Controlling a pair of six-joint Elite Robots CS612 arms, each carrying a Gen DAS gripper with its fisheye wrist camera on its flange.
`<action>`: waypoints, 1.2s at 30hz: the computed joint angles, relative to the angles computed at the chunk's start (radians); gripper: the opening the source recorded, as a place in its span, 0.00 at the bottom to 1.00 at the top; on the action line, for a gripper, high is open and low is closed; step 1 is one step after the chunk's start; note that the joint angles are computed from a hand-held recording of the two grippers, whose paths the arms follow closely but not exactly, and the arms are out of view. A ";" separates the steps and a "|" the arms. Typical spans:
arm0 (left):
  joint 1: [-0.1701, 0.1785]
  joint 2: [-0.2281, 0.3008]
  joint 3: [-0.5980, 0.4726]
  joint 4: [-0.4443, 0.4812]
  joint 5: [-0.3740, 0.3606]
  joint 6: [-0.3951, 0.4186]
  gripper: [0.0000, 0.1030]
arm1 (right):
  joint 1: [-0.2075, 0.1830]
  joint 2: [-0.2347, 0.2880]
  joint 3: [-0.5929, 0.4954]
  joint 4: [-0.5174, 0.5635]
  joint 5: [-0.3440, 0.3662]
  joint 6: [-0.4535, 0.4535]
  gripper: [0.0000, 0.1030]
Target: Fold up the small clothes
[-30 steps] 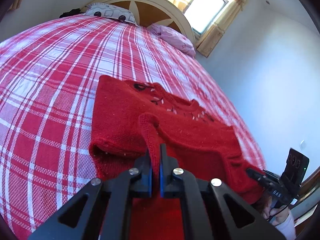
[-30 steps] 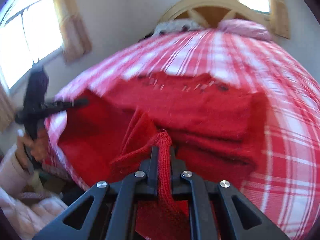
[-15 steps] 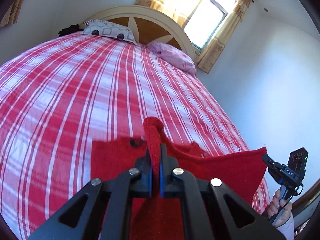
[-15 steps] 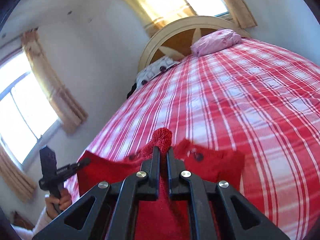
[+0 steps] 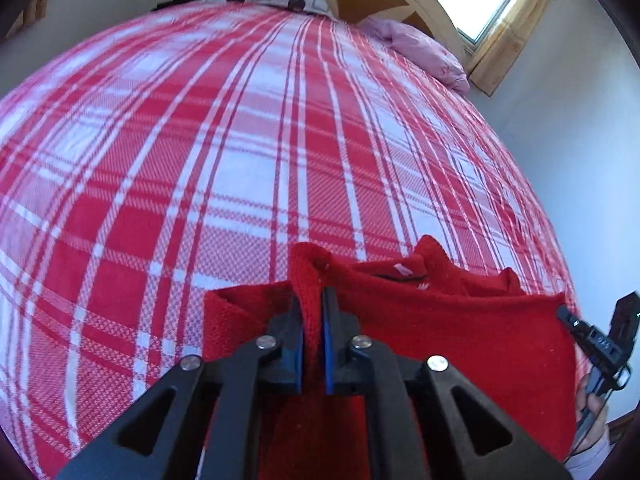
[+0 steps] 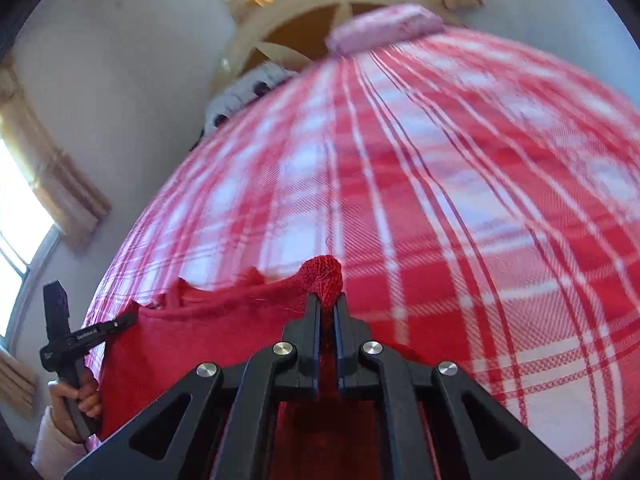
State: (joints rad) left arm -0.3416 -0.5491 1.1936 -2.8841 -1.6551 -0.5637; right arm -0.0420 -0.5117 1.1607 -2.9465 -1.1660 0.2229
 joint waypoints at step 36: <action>-0.062 -0.200 0.418 -0.292 0.202 -0.015 0.78 | 0.056 -0.179 0.392 -0.225 -0.236 -0.032 0.24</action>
State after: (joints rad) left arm -0.4032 -0.7489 1.6116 -3.1764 -1.4528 -0.5785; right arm 0.0142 -0.6910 1.5523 -3.1718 -1.4018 0.1907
